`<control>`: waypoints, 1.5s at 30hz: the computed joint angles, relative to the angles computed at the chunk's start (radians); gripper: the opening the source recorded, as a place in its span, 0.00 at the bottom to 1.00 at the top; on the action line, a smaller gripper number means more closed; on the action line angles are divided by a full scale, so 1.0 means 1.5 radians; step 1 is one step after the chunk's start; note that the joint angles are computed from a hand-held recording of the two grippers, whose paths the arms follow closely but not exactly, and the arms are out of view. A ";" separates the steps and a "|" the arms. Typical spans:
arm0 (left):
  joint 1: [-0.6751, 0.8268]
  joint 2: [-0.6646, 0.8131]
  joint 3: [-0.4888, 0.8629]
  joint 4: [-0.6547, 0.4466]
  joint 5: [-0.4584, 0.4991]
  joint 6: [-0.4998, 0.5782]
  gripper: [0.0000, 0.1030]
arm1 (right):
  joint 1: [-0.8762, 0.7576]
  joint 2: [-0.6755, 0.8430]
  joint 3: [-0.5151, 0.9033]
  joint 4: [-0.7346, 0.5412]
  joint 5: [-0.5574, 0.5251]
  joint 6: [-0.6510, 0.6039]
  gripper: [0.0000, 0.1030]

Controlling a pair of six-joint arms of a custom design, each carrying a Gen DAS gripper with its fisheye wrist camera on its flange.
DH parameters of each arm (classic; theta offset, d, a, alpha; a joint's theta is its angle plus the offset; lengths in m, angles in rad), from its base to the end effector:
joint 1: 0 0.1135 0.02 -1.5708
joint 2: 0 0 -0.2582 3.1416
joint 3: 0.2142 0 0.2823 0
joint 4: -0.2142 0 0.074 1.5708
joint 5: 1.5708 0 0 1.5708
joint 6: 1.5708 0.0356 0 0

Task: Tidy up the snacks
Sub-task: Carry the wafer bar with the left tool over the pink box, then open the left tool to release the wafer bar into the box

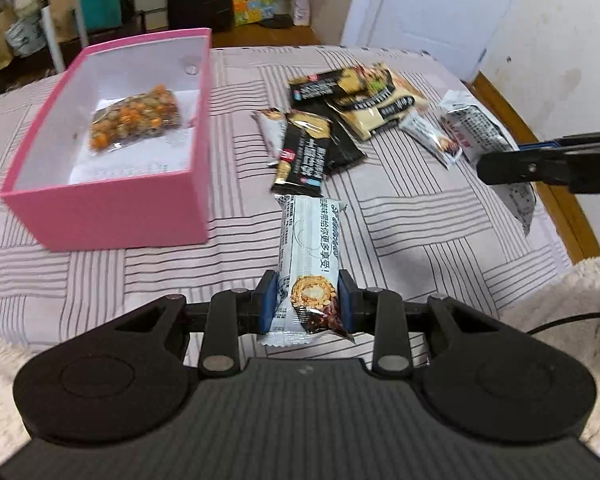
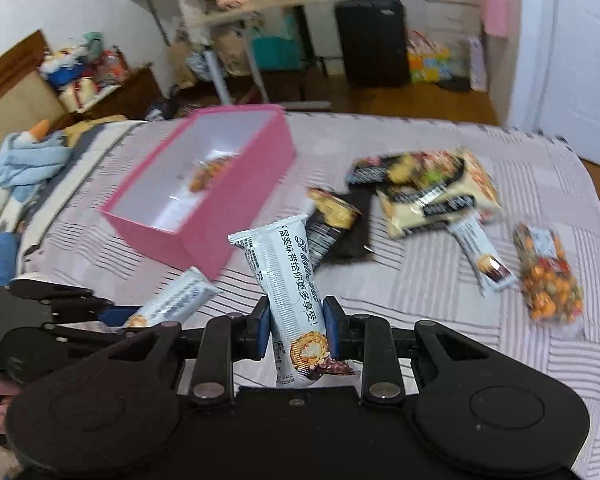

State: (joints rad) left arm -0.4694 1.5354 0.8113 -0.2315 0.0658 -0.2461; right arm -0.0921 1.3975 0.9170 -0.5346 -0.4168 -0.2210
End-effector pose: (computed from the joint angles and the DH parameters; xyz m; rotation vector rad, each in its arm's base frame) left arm 0.2847 -0.1471 0.1443 0.3123 2.5448 -0.3642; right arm 0.3041 -0.0136 0.2030 -0.3118 2.4874 0.4114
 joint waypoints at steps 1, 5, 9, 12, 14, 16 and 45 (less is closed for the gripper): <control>0.006 -0.012 -0.006 -0.003 0.003 -0.002 0.29 | 0.010 -0.008 0.001 -0.004 -0.003 0.002 0.31; 0.027 -0.063 -0.026 -0.012 -0.002 0.008 0.29 | 0.053 -0.017 0.011 -0.010 -0.007 0.020 0.31; 0.049 -0.097 -0.030 -0.024 0.005 0.022 0.29 | 0.093 -0.016 0.019 0.003 0.004 0.042 0.31; 0.063 -0.105 -0.026 -0.033 -0.001 0.031 0.29 | 0.118 0.002 0.035 0.016 0.007 0.061 0.31; 0.074 -0.102 -0.024 -0.026 0.001 0.036 0.29 | 0.136 0.027 0.060 0.021 0.015 0.077 0.31; 0.092 -0.087 -0.016 -0.015 0.005 0.038 0.29 | 0.145 0.058 0.089 0.031 0.010 0.088 0.31; 0.251 0.327 0.355 -0.032 -0.089 0.072 0.29 | 0.276 0.556 0.525 0.072 0.063 0.008 0.31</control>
State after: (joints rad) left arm -0.0934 2.0264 1.3439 -0.2794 -0.0681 -0.1386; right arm 0.3219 2.2310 1.7046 -0.4267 -0.3219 -0.2086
